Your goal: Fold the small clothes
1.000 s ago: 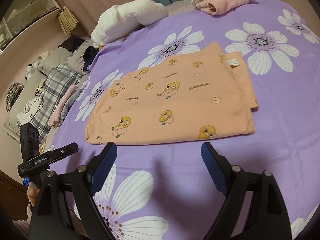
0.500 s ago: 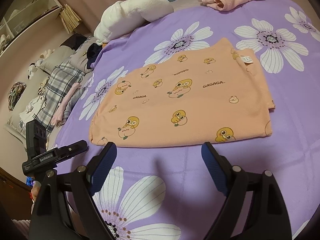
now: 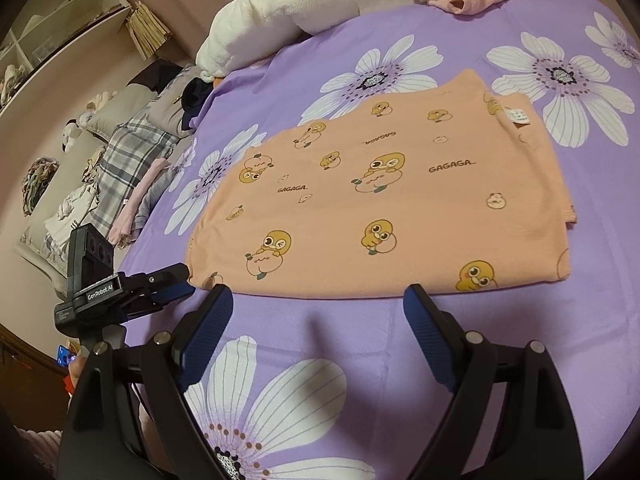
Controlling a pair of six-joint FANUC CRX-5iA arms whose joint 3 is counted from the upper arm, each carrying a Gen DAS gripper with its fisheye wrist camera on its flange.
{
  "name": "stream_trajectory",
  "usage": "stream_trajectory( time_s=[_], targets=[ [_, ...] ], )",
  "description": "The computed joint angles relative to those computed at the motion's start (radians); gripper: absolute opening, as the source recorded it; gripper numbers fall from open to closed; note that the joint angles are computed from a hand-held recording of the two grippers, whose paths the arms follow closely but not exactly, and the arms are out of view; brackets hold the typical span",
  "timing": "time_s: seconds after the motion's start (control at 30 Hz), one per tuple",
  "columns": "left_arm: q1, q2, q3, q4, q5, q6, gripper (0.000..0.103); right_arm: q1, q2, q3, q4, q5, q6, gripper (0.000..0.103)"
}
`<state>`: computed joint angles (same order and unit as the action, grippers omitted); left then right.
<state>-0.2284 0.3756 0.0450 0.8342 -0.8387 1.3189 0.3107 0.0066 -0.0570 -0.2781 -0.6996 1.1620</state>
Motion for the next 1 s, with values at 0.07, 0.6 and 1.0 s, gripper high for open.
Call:
stream_trajectory(
  time_s=[0.07,0.6,1.0],
  targets=[
    [0.002,0.015,0.009,0.025,-0.004,-0.008,0.07,0.0,0.003,0.004,-0.005,-0.001,0.005,0.088],
    [0.015,0.138,0.135,0.127,-0.049,-0.018,0.07,-0.01,0.022,0.021,-0.029,-0.006,0.025,0.088],
    [0.012,0.212,0.237,0.13,-0.072,-0.003,0.07,-0.034,0.066,0.069,-0.075,-0.017,0.067,0.088]
  ],
)
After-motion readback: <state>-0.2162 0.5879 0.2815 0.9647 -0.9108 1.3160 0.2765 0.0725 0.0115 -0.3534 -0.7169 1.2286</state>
